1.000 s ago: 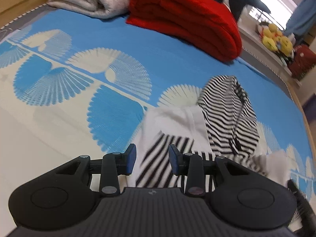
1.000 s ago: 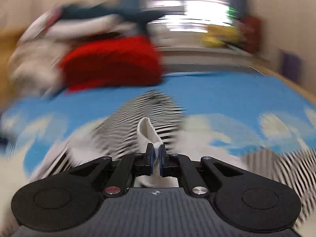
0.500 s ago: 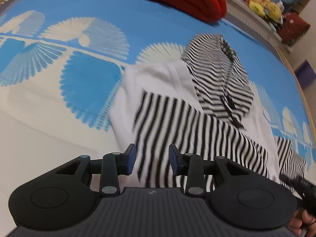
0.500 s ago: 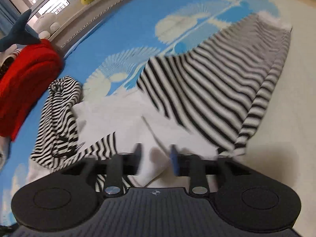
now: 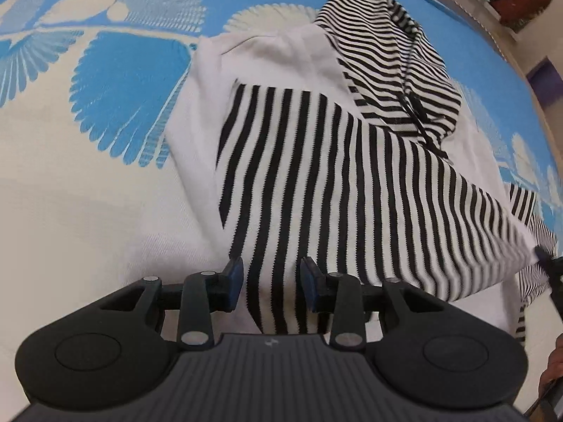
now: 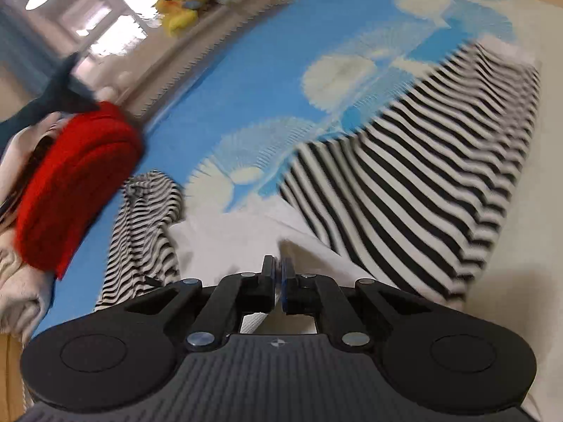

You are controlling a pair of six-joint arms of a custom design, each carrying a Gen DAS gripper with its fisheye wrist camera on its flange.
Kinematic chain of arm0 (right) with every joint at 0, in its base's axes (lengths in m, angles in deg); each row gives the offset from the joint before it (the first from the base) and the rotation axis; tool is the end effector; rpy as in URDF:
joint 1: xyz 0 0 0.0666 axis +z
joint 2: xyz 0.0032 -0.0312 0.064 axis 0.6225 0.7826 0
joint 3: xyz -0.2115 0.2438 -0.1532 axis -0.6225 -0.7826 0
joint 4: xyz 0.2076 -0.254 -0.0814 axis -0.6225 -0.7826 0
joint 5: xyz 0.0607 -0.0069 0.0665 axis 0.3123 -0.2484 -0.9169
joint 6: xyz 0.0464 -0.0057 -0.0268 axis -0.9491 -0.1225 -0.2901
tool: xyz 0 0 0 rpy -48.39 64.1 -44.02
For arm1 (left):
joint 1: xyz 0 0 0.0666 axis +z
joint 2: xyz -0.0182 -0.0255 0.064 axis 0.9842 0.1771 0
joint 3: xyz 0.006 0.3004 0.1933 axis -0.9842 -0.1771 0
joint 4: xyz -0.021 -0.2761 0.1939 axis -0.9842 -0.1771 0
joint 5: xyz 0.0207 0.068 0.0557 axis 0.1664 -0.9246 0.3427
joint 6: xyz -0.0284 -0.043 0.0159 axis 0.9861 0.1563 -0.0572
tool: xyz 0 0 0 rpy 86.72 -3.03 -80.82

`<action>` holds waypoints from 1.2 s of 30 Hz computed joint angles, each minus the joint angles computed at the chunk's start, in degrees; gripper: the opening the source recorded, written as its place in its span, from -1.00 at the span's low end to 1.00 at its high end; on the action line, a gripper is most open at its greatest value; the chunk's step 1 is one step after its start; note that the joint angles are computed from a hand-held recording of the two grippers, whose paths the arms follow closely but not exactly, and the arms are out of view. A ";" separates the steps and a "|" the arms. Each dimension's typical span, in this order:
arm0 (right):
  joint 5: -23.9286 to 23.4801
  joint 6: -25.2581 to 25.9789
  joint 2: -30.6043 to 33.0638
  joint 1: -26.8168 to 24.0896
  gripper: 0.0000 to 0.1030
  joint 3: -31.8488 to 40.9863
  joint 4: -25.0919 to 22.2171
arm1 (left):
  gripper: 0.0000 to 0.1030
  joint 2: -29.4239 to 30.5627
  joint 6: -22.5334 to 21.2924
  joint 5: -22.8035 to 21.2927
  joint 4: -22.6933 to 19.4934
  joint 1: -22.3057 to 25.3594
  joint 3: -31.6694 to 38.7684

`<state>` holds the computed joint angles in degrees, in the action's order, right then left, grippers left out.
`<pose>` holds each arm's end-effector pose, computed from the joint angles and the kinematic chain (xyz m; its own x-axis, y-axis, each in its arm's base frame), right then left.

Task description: Fold small clothes

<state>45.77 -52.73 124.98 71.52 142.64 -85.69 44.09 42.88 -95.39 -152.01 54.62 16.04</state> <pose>0.4090 0.2635 0.4212 -0.7769 0.4001 -0.4862 0.1085 0.8457 0.5225 0.2824 -0.1272 0.4168 -0.7487 -0.5927 -0.2968 -0.5492 0.8054 -0.2230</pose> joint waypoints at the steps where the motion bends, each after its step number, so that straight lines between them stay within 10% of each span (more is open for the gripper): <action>1: -0.03 -0.57 1.50 -0.21 -0.95 1.84 -4.66 | -0.24 0.26 -0.42 0.09 -0.27 0.13 0.20; 4: 5.75 -3.35 4.65 0.48 -0.86 5.76 -15.59 | -0.24 0.35 0.55 0.64 -0.23 0.31 0.11; 8: 8.38 5.46 1.79 2.21 -0.84 3.93 -6.01 | -0.24 -0.94 1.49 0.73 2.00 0.43 0.27; 12: -7.31 8.70 2.89 0.28 -0.18 4.59 -3.91 | -0.11 0.41 0.98 2.09 1.89 -0.13 -0.10; 15: -12.43 4.66 7.63 -1.32 -0.37 8.18 -16.09 | -0.11 1.59 0.93 2.92 1.16 -0.53 -0.46; 20: -5.04 10.23 4.50 0.47 -0.10 7.67 -11.09 | 0.09 2.01 0.03 0.83 3.02 -2.02 2.50; 24: -9.62 5.30 5.96 -2.04 -0.22 6.88 -16.76 | 0.20 4.62 1.39 4.72 3.23 -2.37 1.83; 36: -2.48 9.48 1.42 -7.28 -0.09 3.40 -11.44 | 0.27 13.46 -2.34 -7.02 -1.59 -10.36 17.45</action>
